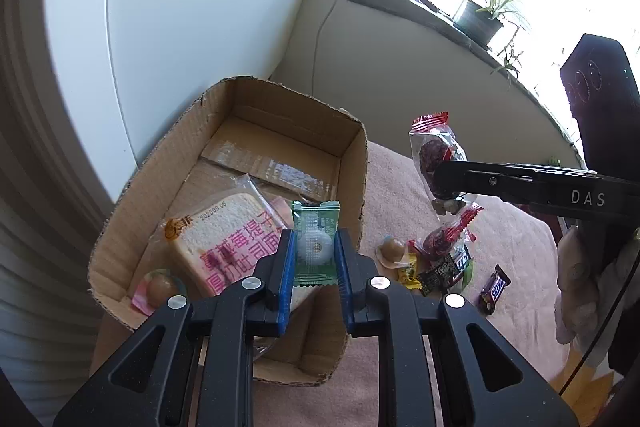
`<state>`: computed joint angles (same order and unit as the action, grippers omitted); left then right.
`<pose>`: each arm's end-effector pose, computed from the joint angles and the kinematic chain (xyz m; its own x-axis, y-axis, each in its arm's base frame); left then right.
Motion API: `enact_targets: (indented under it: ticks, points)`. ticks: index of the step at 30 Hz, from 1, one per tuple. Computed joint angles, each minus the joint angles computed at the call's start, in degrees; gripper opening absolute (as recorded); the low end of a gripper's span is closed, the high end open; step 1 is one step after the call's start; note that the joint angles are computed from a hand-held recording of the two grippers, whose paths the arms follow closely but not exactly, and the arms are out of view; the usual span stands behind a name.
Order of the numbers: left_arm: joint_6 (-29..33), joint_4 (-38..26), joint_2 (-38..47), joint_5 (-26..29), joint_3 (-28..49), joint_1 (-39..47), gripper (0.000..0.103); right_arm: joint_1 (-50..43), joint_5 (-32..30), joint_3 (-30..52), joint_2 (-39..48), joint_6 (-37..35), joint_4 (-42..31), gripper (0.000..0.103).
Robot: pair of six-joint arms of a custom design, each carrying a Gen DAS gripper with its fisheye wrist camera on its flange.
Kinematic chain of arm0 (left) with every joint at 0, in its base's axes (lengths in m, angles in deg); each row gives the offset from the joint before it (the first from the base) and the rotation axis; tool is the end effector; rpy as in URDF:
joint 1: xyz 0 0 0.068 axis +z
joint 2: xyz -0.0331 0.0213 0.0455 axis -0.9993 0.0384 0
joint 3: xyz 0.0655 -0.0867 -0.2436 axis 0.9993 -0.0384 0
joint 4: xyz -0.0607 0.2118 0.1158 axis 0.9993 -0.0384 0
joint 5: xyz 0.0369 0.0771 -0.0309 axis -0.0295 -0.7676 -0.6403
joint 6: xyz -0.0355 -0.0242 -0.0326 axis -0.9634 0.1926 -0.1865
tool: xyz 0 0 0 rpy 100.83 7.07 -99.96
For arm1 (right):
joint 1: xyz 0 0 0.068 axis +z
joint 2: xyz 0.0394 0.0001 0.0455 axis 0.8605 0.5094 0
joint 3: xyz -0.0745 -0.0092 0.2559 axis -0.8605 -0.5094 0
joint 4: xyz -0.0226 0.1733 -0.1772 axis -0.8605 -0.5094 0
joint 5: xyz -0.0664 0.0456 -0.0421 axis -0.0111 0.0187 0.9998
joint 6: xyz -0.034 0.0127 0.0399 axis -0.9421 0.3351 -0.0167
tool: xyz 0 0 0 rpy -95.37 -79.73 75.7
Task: Organize snacks
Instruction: 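Carry the mint with the left tool and the candy bag with the right tool toward the box, then open both tools to drop the mint and candy bag into the box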
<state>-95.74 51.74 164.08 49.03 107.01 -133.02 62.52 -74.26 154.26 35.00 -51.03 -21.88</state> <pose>0.2262 -0.2051 0.1709 -0.6706 -0.4446 -0.5938 -0.3034 0.8948 -0.3274 0.3891 0.0417 0.1847 -0.6519 -0.5840 -0.4836 -0.7527 0.5760 0.3190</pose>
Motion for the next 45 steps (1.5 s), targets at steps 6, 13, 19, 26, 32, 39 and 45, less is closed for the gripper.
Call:
enact_targets:
  ticks: [6,13,19,26,32,39,45]
  points:
    - [0.2,-2.0,-0.9,-0.7,0.2,2.7,0.018,3.4,1.9,0.4,1.2,2.3,2.6,0.037]
    - [3.1,-3.6,1.6,-1.1,3.5,6.2,0.018,7.4,4.5,1.8,4.3,5.4,5.8,0.037]
    - [4.4,-4.6,5.5,0.1,6.6,8.9,0.018,9.7,6.5,3.8,7.3,7.7,7.6,0.037]
    - [6.7,-4.9,8.4,0.7,9.1,10.8,0.021,11.0,8.0,5.8,10.0,8.6,8.4,0.037]
    - [6.7,-5.4,8.6,1.0,9.2,11.7,0.021,11.2,7.7,5.9,10.2,8.4,8.6,0.037]
    - [6.2,-6.7,7.9,0.1,9.2,11.5,0.032,11.1,7.8,6.2,10.1,8.3,8.9,0.054]
    - [5.1,-6.8,6.7,-0.5,8.1,11.0,0.032,10.1,7.5,6.9,9.6,8.4,8.2,0.054]
